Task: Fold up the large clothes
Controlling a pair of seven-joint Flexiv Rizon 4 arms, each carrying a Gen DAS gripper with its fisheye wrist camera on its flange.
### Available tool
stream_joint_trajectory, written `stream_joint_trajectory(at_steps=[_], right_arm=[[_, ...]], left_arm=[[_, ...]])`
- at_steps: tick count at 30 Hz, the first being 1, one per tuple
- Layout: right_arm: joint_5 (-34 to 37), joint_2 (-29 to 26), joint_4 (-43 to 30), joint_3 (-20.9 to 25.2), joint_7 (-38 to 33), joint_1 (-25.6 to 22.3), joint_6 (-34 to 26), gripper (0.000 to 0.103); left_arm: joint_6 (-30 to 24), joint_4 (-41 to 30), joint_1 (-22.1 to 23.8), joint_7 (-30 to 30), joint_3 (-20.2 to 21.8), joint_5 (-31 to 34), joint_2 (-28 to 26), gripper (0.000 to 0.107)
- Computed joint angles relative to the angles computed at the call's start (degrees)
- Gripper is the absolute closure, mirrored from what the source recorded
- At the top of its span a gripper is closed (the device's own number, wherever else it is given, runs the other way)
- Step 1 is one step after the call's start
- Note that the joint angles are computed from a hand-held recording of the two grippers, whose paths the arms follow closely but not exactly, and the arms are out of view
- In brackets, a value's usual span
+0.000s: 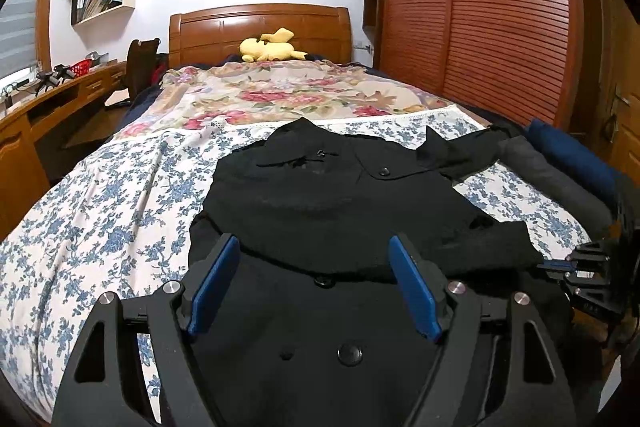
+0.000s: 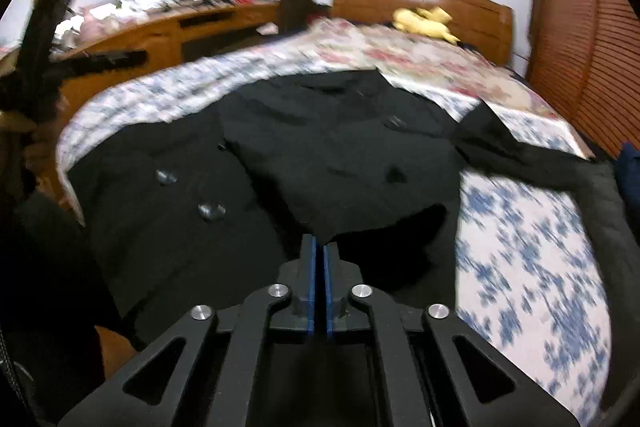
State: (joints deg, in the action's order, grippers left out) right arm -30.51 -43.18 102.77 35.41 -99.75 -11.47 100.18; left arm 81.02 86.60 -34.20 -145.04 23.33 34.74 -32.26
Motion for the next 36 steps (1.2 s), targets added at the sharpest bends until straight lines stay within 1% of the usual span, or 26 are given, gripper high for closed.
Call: stream_joint_trajectory(at_steps=[1, 2, 3, 4, 8, 10, 15, 18, 19, 21, 22, 23, 24, 25, 27, 28, 29, 30, 33, 36], right_arm=[[-0.7, 0.5, 0.4, -1.4, 1.7, 0.9, -0.3, 0.101], [-2.3, 0.3, 1.1, -1.0, 2.8, 0.1, 0.1, 0.101], [-2.7, -0.3, 1.0, 1.3, 2.2, -1.8, -1.3, 0.101], [0.6, -0.4, 0.8, 3.4, -1.5, -2.6, -3.4, 0.101], [3.3, 0.0, 1.6, 5.0, -3.8, -3.4, -5.6, 0.101], [4.6, -0.1, 1.3, 6.9, -5.2, -4.8, -6.5, 0.101], [7.9, 0.2, 1.3, 10.2, -8.5, -7.0, -6.2, 0.101], [9.0, 0.0, 0.3, 10.3, -9.3, -6.6, -5.2, 0.101], [9.4, 0.1, -0.5, 9.7, -8.8, -5.8, -5.1, 0.101], [10.1, 0.4, -1.9, 6.6, -7.6, -3.0, -4.6, 0.097], [10.5, 0.6, -2.9, 4.5, -6.7, -1.1, -4.5, 0.096], [10.6, 0.4, -3.7, 3.4, -6.3, 0.1, -4.4, 0.095], [10.6, 0.0, -4.6, 2.6, -6.0, 1.1, -4.6, 0.091], [10.9, -0.1, -5.5, 0.8, -5.3, 2.8, -4.7, 0.088], [11.5, -0.1, -7.0, -3.3, -3.8, 6.6, -4.8, 0.074], [11.7, -0.4, -7.8, -4.6, -3.3, 7.9, -4.9, 0.071], [11.9, -0.6, -8.3, -5.4, -2.8, 8.9, -5.3, 0.066], [12.0, -1.1, -9.4, -5.7, -2.5, 9.5, -6.3, 0.064], [13.1, -1.9, -11.5, -8.6, -1.5, 12.4, -8.4, 0.064], [14.5, -3.0, -13.4, -10.1, -1.6, 14.1, -11.4, 0.063]], left_arm=[[-0.1, -0.2, 0.0, 0.1, -0.1, 0.0, -0.1, 0.029], [-0.3, -0.4, 0.0, 0.2, -0.2, -0.1, -0.1, 0.029], [-0.2, -0.5, 0.4, 0.4, -0.6, -0.4, -0.2, 0.029], [-0.1, -0.7, 1.0, 0.9, -1.4, -1.0, -0.3, 0.029], [0.1, -2.0, 1.6, 2.4, -2.3, -2.5, -1.2, 0.029], [-0.1, -3.0, 1.8, 3.4, -2.6, -3.3, -1.9, 0.029], [0.0, -6.1, 2.7, 6.3, -3.3, -5.9, -4.7, 0.029], [0.2, -8.1, 2.8, 7.7, -2.9, -7.3, -6.8, 0.029], [0.7, -8.7, 3.1, 8.2, -3.0, -8.1, -7.6, 0.029], [1.5, -9.6, 4.2, 9.8, -4.0, -10.2, -9.2, 0.029], [1.8, -10.0, 5.2, 11.4, -5.2, -11.5, -10.1, 0.029], [1.9, -10.4, 5.5, 12.5, -5.6, -12.4, -10.8, 0.029], [1.9, -11.1, 6.0, 13.8, -6.1, -13.5, -11.9, 0.029], [2.0, -11.4, 6.5, 15.0, -6.8, -14.5, -12.7, 0.029], [2.4, -12.0, 7.4, 17.2, -7.9, -16.5, -13.9, 0.029], [2.7, -12.3, 7.7, 18.1, -8.4, -17.4, -14.7, 0.029], [2.9, -12.7, 7.8, 18.9, -8.4, -18.2, -15.4, 0.029], [3.0, -13.2, 7.6, 19.5, -8.2, -18.9, -16.2, 0.029], [2.5, -14.2, 7.5, 22.3, -8.5, -21.1, -17.7, 0.029], [2.7, -14.6, 7.4, 24.9, -8.6, -23.1, -18.6, 0.029]])
